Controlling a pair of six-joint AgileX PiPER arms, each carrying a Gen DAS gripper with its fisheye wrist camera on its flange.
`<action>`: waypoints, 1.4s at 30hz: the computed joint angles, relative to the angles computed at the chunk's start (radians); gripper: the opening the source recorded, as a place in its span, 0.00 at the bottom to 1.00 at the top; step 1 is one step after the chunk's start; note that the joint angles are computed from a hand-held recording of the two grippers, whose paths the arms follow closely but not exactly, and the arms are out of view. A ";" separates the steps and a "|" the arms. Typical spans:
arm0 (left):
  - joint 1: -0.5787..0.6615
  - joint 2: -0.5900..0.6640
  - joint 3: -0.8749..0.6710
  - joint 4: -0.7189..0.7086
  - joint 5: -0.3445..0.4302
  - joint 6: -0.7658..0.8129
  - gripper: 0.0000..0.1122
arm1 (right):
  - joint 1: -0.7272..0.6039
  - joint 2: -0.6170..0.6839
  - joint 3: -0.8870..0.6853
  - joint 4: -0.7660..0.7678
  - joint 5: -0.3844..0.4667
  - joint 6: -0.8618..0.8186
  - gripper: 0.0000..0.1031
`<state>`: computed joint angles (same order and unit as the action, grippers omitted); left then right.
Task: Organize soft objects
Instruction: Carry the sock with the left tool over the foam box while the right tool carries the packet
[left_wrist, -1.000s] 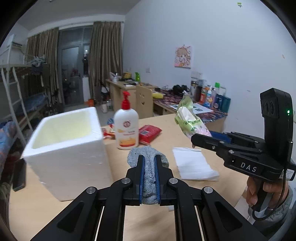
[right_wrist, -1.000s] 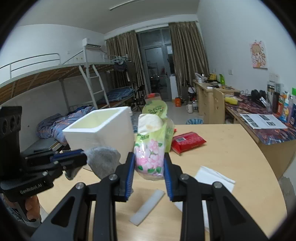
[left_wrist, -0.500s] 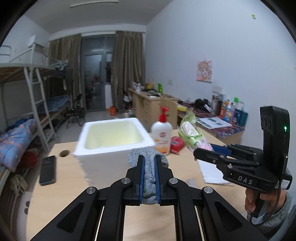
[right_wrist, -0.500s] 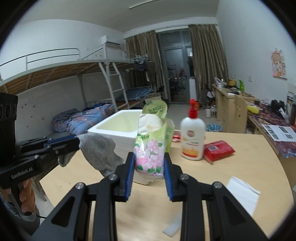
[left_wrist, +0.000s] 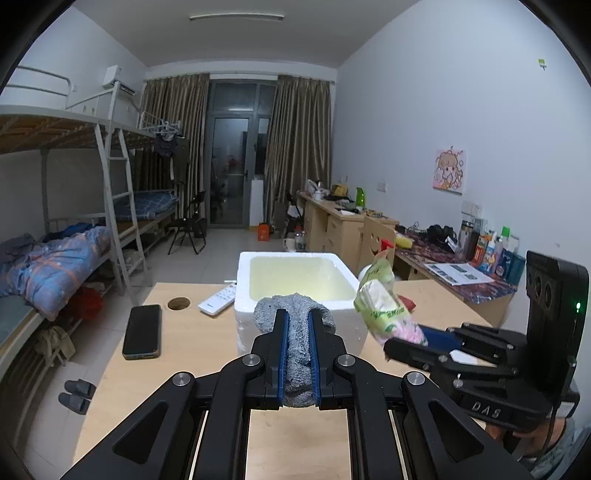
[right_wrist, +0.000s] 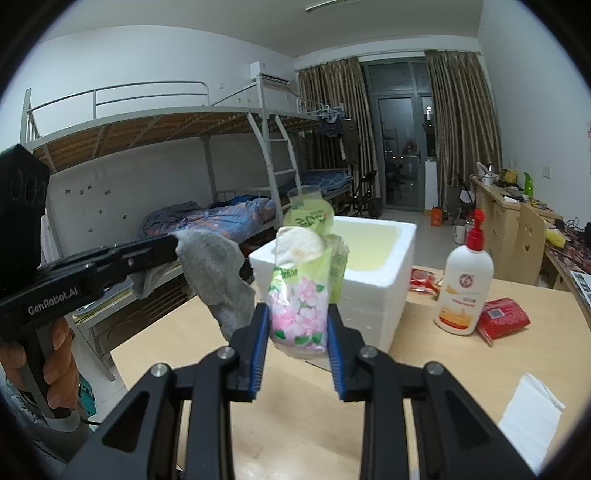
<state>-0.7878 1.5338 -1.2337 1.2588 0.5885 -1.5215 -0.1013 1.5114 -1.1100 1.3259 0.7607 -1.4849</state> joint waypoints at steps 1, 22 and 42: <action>0.005 0.000 0.000 0.001 -0.008 0.002 0.10 | 0.007 0.001 -0.001 0.000 -0.003 0.003 0.33; 0.102 0.081 -0.238 -0.309 -0.078 0.405 0.10 | 0.069 0.026 -0.160 -0.142 -0.056 0.192 0.33; 0.246 0.400 -0.811 -0.842 0.036 1.002 0.10 | 0.100 0.255 -0.534 -0.323 0.008 0.433 0.33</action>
<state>-0.5419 1.9335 -2.0450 0.4168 0.6240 -0.5194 -0.0015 1.7668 -1.6440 1.0029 0.7692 -1.0519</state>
